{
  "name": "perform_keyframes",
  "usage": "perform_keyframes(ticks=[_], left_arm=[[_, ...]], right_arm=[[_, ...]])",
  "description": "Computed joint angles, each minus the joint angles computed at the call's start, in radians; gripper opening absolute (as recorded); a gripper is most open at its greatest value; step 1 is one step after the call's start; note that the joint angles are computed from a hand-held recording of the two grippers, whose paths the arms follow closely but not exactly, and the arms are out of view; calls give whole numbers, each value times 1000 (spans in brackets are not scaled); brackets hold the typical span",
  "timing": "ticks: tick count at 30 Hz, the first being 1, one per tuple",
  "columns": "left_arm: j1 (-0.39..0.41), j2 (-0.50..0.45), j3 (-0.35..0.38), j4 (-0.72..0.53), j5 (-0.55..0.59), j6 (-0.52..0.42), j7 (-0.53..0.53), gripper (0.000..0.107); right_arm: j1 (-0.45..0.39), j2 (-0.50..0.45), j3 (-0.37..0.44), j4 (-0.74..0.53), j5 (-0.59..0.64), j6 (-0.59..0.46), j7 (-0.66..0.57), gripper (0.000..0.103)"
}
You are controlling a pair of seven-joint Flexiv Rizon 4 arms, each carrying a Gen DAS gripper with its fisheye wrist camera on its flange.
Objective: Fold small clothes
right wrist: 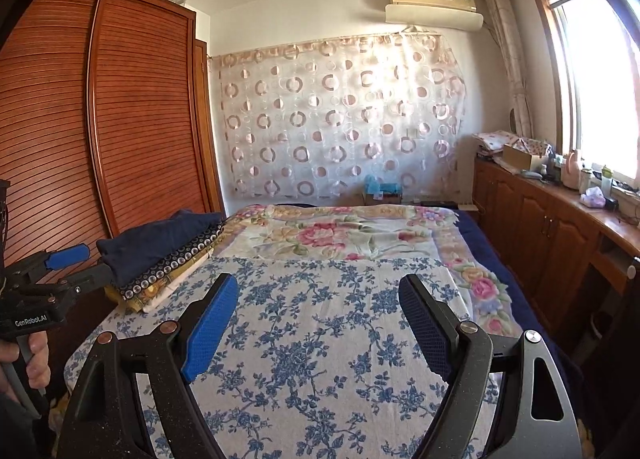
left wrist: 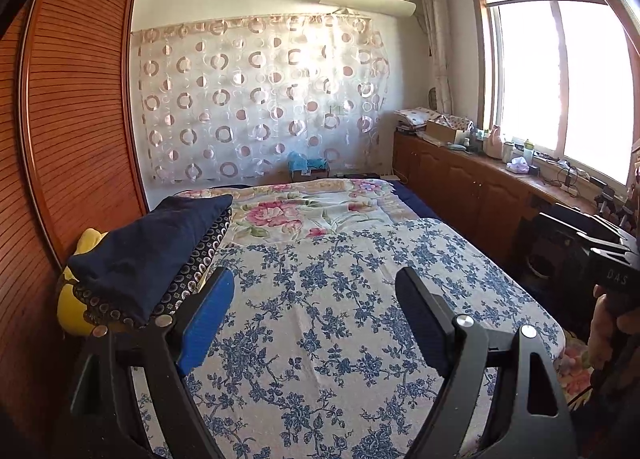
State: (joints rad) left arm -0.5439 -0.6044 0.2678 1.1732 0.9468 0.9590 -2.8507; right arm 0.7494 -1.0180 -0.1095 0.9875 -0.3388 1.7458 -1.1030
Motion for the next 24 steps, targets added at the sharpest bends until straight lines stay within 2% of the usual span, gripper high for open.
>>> perform_keyframes(ticks=[4,24], left_arm=[[-1,-2,0,-1,-1,-5,-6,83],[-17,2,-1,-8,27,-29,-43,83]], right_arm=[[-26,-21,36,-36,-17,-17,-13,84],[-53,-29,72,-31,-22,6,-48,84]])
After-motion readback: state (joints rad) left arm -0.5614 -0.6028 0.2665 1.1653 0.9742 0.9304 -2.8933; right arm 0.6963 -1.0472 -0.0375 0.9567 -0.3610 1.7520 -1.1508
